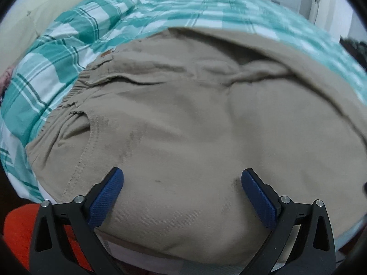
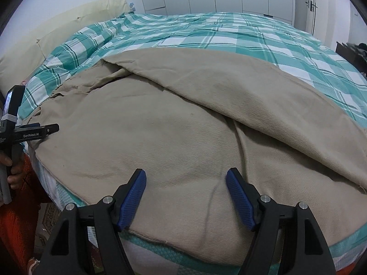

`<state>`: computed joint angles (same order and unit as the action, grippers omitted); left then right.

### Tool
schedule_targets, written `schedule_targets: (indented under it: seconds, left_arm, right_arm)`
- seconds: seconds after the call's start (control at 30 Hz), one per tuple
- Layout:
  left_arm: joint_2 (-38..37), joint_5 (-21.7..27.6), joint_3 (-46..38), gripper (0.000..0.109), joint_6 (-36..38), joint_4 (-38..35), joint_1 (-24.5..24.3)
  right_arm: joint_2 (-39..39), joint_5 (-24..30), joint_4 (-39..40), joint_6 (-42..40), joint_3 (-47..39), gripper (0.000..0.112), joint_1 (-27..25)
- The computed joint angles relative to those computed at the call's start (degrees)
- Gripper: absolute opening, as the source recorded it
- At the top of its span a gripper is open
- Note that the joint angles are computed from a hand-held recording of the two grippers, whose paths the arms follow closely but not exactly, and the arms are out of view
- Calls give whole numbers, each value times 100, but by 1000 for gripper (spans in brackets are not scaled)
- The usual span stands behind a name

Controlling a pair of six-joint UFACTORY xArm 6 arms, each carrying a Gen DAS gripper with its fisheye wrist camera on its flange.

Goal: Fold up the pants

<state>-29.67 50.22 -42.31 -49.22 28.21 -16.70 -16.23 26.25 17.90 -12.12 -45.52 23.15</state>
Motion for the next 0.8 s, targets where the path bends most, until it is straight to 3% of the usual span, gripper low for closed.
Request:
schedule_targets:
  seconds: [0.17,0.27,0.33,0.4,0.47,0.57,0.67,0.73,0.8]
  left_arm:
    - [-379,-93,116,102,-464,496,93]
    - [-135,-106,157,102,17,-245,361]
    - [171,171,17,102,-31,106,180]
    - [310,281,-122,102,-81,388,-41]
    - [164,-24,-44,102,98,144,-43]
    - [-4,-162,15,102,-183,453,-99]
    - [92,-274,24,102,-9,183,22]
    - [269,-175,-11,102,127,-3,50]
    - [322,-129,-24,102,127,139,-1]
  right_arm:
    - [-40,221,-215,83,-125,72,-11]
    - [-528,-118,-20,129,91,72,31]
    - [-709,-245,-30,93,206,73,27]
    - [-539,162,-393,479,109,76,-116]
    - [-340,631,68,445,18,76,-326]
    - [-598,444,1002,45,64,74,-482]
    - [-688,515,2310,-243,13,74,-790]
    - [-421,775,2479,72,-215,74,-1014]
    - [-133,789,2311,831,-388,65,-1268]
